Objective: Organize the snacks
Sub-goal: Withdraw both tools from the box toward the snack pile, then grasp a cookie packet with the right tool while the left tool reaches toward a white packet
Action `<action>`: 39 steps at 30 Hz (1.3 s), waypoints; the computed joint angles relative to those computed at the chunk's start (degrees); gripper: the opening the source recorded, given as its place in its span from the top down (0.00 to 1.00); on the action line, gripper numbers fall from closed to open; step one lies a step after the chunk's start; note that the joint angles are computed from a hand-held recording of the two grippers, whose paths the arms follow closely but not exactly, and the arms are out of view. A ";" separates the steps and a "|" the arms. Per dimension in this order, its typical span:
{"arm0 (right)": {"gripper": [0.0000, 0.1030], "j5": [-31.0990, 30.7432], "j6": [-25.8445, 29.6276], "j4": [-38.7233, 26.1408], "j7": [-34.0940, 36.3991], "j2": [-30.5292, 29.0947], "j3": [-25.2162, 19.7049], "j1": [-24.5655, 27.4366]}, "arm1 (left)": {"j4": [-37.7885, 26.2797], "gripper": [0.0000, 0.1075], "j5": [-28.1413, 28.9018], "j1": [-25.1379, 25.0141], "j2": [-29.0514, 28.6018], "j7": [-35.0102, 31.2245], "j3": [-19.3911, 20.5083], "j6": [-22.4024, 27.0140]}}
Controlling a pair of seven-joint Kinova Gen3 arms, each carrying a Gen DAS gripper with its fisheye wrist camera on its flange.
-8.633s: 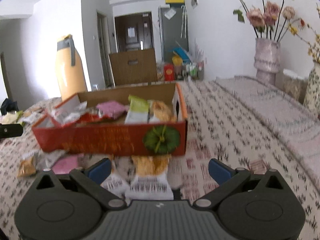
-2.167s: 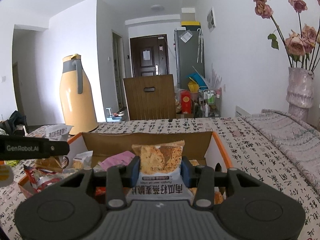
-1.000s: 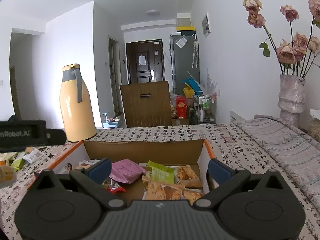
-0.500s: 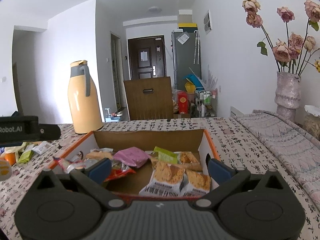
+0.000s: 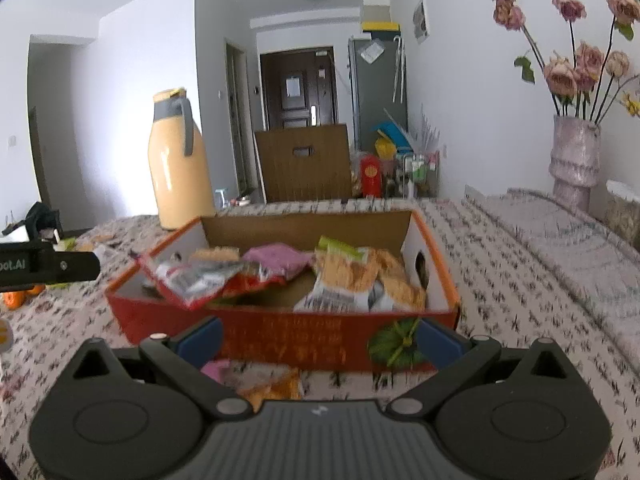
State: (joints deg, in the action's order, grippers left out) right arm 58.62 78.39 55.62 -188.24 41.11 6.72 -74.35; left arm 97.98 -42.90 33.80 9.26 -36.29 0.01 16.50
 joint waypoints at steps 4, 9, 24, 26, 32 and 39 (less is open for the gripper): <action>0.00 -1.92 -0.41 0.28 -0.11 0.09 -0.98 0.34 | 1.76 0.04 4.50 -2.89 -0.47 -5.34 1.99 0.14; 0.00 -4.33 -1.16 0.46 0.10 0.36 -1.61 0.86 | 3.87 0.04 10.11 -5.83 -1.11 -12.55 3.54 -0.40; 0.00 -9.92 -0.21 -6.70 7.65 3.80 -0.63 2.68 | 6.76 0.04 27.56 -12.99 0.85 -28.25 6.00 -5.97; 0.00 -10.81 0.28 -8.78 9.49 4.89 -0.26 3.13 | 6.97 0.04 29.57 -12.80 0.78 -29.95 5.55 -6.23; 0.00 -14.05 2.95 -13.89 12.77 7.58 1.21 4.47 | 6.87 0.04 33.24 -12.40 0.98 -32.94 4.67 -6.30; 0.00 -17.16 1.61 -13.96 16.15 7.72 0.91 5.99 | 7.01 0.04 36.09 -12.90 0.98 -35.48 4.82 -6.49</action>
State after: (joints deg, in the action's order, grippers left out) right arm 41.46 79.99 41.66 -172.09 48.84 7.64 -68.36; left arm 104.99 -6.82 20.91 10.24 -71.78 4.83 10.01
